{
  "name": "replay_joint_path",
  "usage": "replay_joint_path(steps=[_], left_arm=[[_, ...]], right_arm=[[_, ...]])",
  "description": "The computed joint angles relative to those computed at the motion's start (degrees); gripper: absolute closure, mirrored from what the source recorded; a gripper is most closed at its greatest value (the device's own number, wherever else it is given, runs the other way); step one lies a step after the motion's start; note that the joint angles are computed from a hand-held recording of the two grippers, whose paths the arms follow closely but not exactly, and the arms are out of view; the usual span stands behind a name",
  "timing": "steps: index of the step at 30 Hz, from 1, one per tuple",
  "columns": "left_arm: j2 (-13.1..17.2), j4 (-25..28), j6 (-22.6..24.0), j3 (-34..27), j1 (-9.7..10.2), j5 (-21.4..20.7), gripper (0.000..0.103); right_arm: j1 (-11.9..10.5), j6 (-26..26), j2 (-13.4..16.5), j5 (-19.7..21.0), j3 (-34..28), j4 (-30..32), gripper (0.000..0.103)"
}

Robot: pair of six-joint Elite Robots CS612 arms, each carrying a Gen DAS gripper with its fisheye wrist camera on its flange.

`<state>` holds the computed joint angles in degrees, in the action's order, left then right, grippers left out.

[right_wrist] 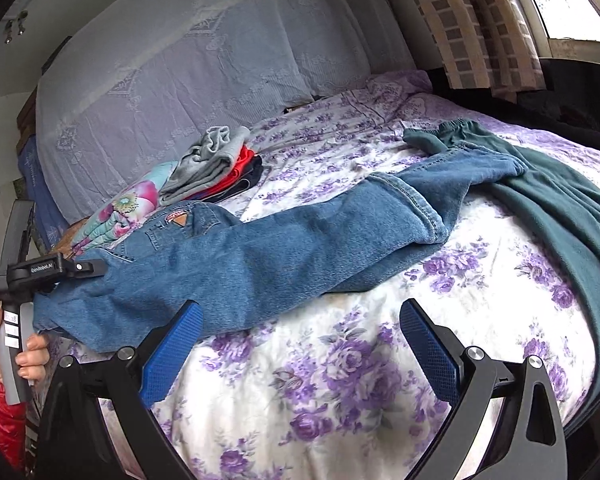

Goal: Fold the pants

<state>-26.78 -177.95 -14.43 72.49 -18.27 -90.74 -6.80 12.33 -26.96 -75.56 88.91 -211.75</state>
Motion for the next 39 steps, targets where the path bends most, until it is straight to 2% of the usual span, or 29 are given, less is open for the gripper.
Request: replay_joint_path(steps=[1,3,7,9,12,15,18,19,20,22,23,24,26,27,30,33,35,37,38,39], left_arm=[[0.2,-0.4,-1.6,-0.4,0.61,-3.3,0.004],[0.2,-0.3,-1.7,-0.4,1.46,-6.6,0.004],[-0.4,0.2,0.0,1.3,1.73,-7.6,0.004],[-0.9,-2.8,0.1,3.3,1.72,-7.7,0.004],[-1.4,-7.4,0.3,5.4,1.63,-6.9,0.004],[-0.9,-5.0,0.2,4.1,1.83,-6.8,0.004],[-0.7,-5.0,-4.5,4.9,2.78,-12.3,0.004],[-0.7,-6.3,-5.7,5.8,2.90,-13.6,0.004],[-0.6,-8.0,-7.1,6.9,2.94,-14.3,0.005],[-0.5,-10.0,-10.4,8.9,3.14,-16.3,0.005],[-0.2,-10.9,-12.0,9.4,3.29,-17.5,0.005],[0.0,-12.4,-14.0,10.0,3.25,-17.7,0.005],[-0.3,-14.1,-14.6,11.2,2.55,-15.4,0.005],[-0.5,-14.5,-14.0,11.3,2.24,-14.8,0.005],[0.3,-15.8,-13.4,9.9,1.77,-15.5,0.005],[0.8,-13.8,-10.2,6.9,0.35,-11.6,0.005],[1.5,-12.9,-7.6,3.9,-0.44,-11.8,0.005],[2.4,-12.2,-4.3,0.6,-1.51,-12.0,0.005],[2.9,-11.5,-1.9,-0.9,-1.95,-12.7,0.005],[3.3,-10.8,-0.5,-2.1,-2.26,-13.3,0.005]], right_arm=[[-0.1,0.1,0.1,0.0,-0.4,0.9,0.003],[-0.3,0.4,0.5,0.6,-1.4,2.9,0.003],[-0.1,-0.2,1.4,0.9,-3.7,5.2,0.003],[0.0,-1.0,1.7,1.8,-4.8,6.5,0.003],[-0.1,0.4,2.0,2.9,-6.0,8.4,0.003],[-0.6,2.5,2.0,6.2,-7.5,11.8,0.003],[-1.2,4.4,2.5,10.4,-9.4,14.0,0.006],[-1.4,4.9,2.8,11.2,-9.8,13.7,0.010],[-1.4,5.5,3.0,11.4,-10.2,13.4,0.020],[-2.0,7.5,3.6,13.4,-10.7,11.8,0.032],[-2.2,8.5,3.9,14.0,-10.9,10.7,0.045],[-2.6,10.1,4.3,15.0,-11.0,8.7,0.060],[-3.5,13.0,4.9,17.5,-11.3,4.8,0.080],[-4.1,14.4,5.1,19.7,-11.5,3.5,0.084],[-5.1,15.5,4.6,22.1,-10.7,-0.1,0.087],[-6.0,12.8,2.5,21.0,-7.3,-4.3,0.087],[-6.8,11.4,1.0,18.5,-4.8,-6.7,0.087],[-7.3,9.5,-0.9,13.5,-2.4,-4.0,0.078],[-7.7,9.2,-1.7,12.3,-1.6,-0.4,0.066],[-8.2,10.3,-2.0,12.9,-1.2,1.7,0.062]])
